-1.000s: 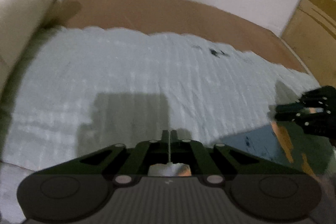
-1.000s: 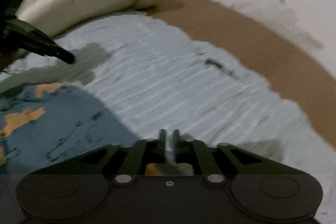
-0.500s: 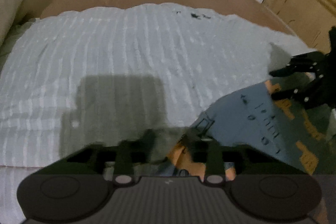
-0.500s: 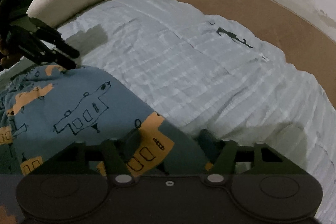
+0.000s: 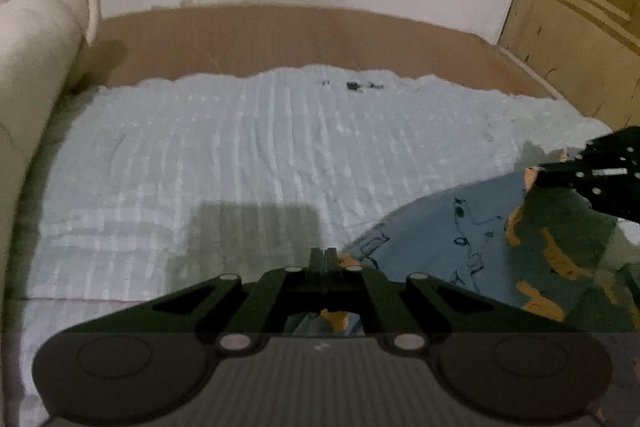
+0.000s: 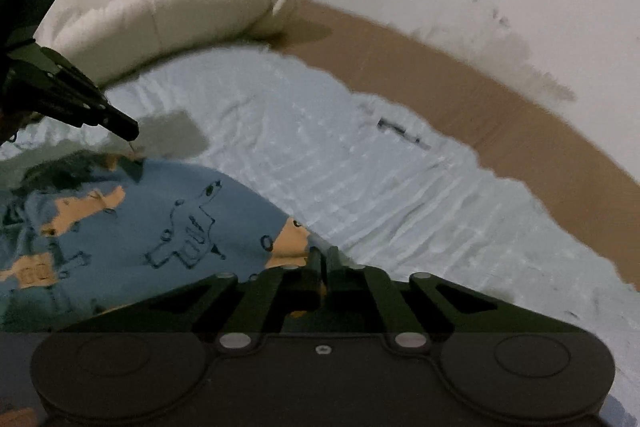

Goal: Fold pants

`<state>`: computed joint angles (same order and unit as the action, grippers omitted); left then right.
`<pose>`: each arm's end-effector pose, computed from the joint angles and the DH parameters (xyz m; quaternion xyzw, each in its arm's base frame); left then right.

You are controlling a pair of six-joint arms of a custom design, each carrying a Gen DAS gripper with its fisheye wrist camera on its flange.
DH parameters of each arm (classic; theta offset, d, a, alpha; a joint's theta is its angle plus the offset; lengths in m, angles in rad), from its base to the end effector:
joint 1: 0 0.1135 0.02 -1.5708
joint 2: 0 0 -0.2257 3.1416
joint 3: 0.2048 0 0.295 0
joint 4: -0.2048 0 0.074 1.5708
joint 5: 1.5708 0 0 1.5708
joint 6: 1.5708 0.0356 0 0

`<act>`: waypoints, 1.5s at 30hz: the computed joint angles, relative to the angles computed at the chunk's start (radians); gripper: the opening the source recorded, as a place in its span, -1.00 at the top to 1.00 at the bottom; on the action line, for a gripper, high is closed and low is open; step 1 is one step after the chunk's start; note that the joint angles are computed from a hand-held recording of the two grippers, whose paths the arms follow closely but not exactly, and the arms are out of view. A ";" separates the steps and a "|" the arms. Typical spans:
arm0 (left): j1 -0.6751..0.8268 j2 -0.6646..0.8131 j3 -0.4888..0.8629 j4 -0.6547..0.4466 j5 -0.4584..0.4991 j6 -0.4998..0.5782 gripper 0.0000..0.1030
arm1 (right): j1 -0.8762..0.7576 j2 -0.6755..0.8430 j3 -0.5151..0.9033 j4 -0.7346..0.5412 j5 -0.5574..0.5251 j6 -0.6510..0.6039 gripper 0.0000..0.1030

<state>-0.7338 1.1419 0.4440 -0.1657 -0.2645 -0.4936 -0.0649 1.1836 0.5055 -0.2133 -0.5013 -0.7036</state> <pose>0.1966 -0.1648 0.0967 0.0661 0.9287 -0.0965 0.3519 0.2640 0.0000 0.1062 -0.3652 0.8413 0.0958 0.3869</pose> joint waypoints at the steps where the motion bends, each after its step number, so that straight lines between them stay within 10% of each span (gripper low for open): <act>1: -0.002 -0.027 -0.018 0.018 0.007 0.018 1.00 | -0.010 -0.077 -0.039 -0.020 -0.006 -0.008 1.00; 5: -0.020 -0.035 -0.001 0.012 0.027 0.036 0.94 | -0.030 -0.253 -0.103 -0.135 -0.003 -0.068 1.00; 9: 0.040 0.061 0.048 0.052 0.127 0.077 0.01 | -0.029 -0.294 -0.128 -0.183 0.023 -0.119 1.00; 16: 0.119 0.339 0.195 0.062 0.248 0.291 0.00 | -0.098 -0.285 -0.208 -0.178 -0.011 -0.220 1.00; 27: 0.232 0.290 0.120 0.063 0.435 0.407 -0.23 | -0.217 -0.276 -0.320 -0.115 -0.078 -0.347 1.00; 38: 0.242 0.375 0.204 -0.054 0.457 0.499 -0.15 | -0.218 -0.235 -0.306 -0.093 -0.087 -0.339 1.00; 42: 0.184 0.364 0.206 -0.066 0.407 0.484 0.74 | -0.208 -0.251 -0.308 -0.104 -0.077 -0.326 1.00; 45: 0.136 0.300 0.171 -0.066 0.354 0.465 0.97 | -0.199 -0.298 -0.321 -0.111 -0.067 -0.294 1.00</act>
<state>-0.5979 1.4422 0.6151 -0.2315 0.0894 -0.0290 -0.2643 0.8861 0.1841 -0.3243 -0.5684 -0.9978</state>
